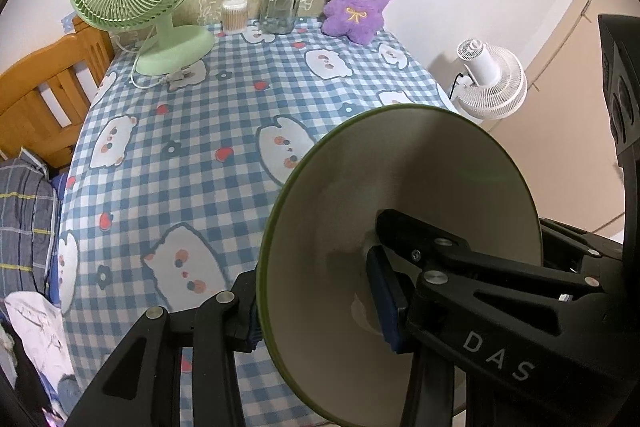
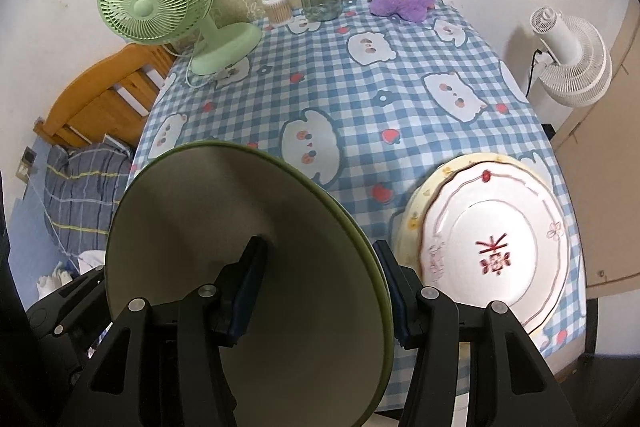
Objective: Organize plates and bowls
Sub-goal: 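Lift the nested bowls with both grippers and carry them over the plates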
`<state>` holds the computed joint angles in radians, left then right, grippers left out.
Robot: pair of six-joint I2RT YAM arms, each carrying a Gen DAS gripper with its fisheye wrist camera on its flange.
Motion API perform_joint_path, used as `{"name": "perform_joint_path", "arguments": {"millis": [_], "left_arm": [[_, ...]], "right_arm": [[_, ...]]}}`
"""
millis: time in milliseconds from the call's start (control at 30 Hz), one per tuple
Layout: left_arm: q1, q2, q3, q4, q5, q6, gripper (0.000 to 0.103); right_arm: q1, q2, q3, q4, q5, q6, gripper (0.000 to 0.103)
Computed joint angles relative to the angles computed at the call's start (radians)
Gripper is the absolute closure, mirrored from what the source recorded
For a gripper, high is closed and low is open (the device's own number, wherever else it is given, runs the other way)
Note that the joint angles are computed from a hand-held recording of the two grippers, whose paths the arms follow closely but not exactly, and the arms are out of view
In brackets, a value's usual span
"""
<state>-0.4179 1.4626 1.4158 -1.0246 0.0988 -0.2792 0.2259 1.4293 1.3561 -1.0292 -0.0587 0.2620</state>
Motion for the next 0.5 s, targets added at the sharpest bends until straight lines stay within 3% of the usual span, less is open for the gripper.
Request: {"name": "perform_joint_path", "arguments": {"millis": [500], "left_arm": [[-0.265, 0.173, 0.213, -0.019, -0.182, -0.291, 0.058]], "right_arm": [[-0.34, 0.025, 0.087, -0.098, -0.178, -0.381, 0.046]]}}
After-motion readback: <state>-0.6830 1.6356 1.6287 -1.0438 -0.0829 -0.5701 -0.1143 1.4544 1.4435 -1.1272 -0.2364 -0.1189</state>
